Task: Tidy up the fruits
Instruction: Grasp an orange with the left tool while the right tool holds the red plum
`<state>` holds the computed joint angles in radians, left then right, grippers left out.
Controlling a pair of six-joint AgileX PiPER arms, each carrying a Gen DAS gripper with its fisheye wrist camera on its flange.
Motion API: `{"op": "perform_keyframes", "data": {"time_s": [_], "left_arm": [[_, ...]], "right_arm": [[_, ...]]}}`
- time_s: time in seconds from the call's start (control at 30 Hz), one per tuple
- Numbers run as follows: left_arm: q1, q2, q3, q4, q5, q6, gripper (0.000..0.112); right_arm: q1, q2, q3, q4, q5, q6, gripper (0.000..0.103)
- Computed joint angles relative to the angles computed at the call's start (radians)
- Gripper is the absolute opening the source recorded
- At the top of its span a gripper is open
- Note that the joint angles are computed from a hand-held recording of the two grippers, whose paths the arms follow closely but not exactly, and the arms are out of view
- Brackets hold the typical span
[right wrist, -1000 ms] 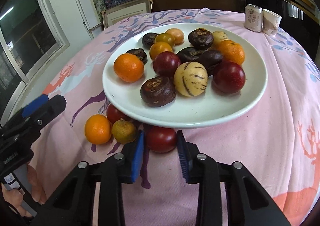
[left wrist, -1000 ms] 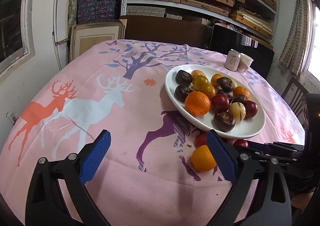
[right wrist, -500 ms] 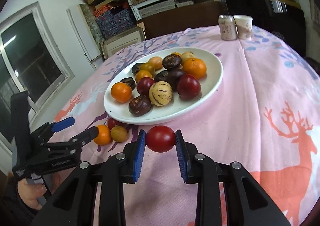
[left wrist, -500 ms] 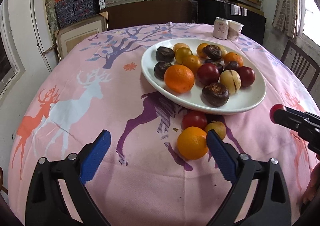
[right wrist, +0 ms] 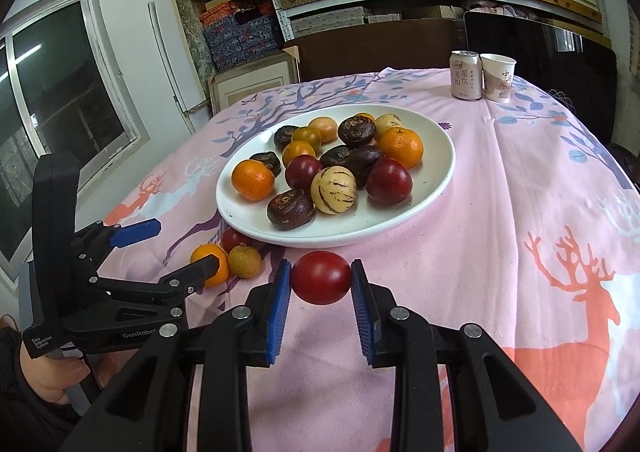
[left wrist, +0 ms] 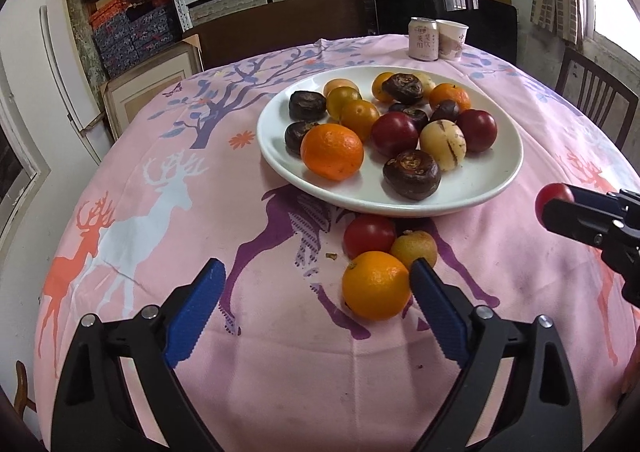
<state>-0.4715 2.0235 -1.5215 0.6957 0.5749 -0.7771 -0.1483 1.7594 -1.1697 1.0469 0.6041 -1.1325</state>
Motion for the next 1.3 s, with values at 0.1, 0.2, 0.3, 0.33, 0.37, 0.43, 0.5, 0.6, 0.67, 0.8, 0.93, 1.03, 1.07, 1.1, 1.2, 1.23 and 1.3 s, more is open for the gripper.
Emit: {"op": "perform_keyframes", "data": {"time_s": [0.1, 0.2, 0.3, 0.33, 0.37, 0.43, 0.5, 0.6, 0.67, 0.8, 0.93, 1.03, 1.07, 1.1, 1.2, 1.23, 1.3], "left_arm": [[0.001, 0.0, 0.0, -0.002, 0.0, 0.003, 0.091], [0.001, -0.001, 0.001, -0.004, -0.001, 0.004, 0.091], [0.0, -0.002, 0.003, 0.0, -0.003, 0.001, 0.09], [0.002, -0.007, 0.009, -0.005, -0.009, 0.007, 0.088], [0.003, -0.013, 0.017, -0.018, -0.015, 0.026, 0.086], [0.001, -0.027, 0.037, -0.04, -0.032, 0.076, 0.086], [-0.007, -0.029, 0.045, -0.039, -0.028, 0.112, 0.086], [-0.012, -0.023, 0.037, -0.047, -0.021, 0.143, 0.085], [-0.012, -0.007, 0.015, -0.07, -0.002, 0.173, 0.081], [-0.01, 0.008, -0.006, -0.068, 0.016, 0.166, 0.079], [-0.002, 0.023, -0.027, -0.083, 0.034, 0.176, 0.079], [0.006, 0.034, -0.043, -0.1, 0.046, 0.188, 0.079], [0.007, 0.036, -0.047, -0.105, 0.047, 0.193, 0.079], [0.009, 0.038, -0.05, -0.11, 0.048, 0.196, 0.079], [0.01, 0.037, -0.049, -0.109, 0.046, 0.194, 0.079], [0.01, 0.039, -0.05, -0.109, 0.046, 0.193, 0.079], [0.011, 0.04, -0.052, -0.111, 0.047, 0.195, 0.078]], "right_arm": [[0.002, -0.002, 0.003, -0.002, -0.003, 0.001, 0.03], [0.002, -0.002, 0.002, -0.007, -0.001, 0.009, 0.03], [0.001, -0.003, 0.003, -0.007, 0.0, 0.008, 0.03], [0.001, -0.002, 0.002, -0.009, 0.002, 0.011, 0.03], [0.0, -0.001, 0.001, -0.01, 0.005, 0.012, 0.03], [-0.003, 0.0, 0.0, -0.011, 0.01, 0.013, 0.03], [-0.006, 0.002, -0.002, -0.008, 0.017, 0.01, 0.03], [-0.01, 0.008, -0.007, -0.006, 0.029, 0.009, 0.03], [-0.016, 0.014, -0.012, -0.001, 0.041, 0.008, 0.03], [-0.029, 0.03, -0.027, 0.002, 0.07, 0.017, 0.03], [-0.029, 0.03, -0.027, 0.006, 0.075, 0.01, 0.03], [-0.029, 0.03, -0.027, 0.008, 0.075, 0.007, 0.03], [-0.029, 0.029, -0.027, 0.009, 0.075, 0.007, 0.03], [-0.029, 0.028, -0.025, 0.01, 0.074, 0.007, 0.03], [-0.029, 0.028, -0.025, 0.009, 0.074, 0.007, 0.031], [-0.029, 0.028, -0.025, 0.009, 0.074, 0.007, 0.031], [-0.029, 0.027, -0.024, 0.009, 0.073, 0.006, 0.031]]}}
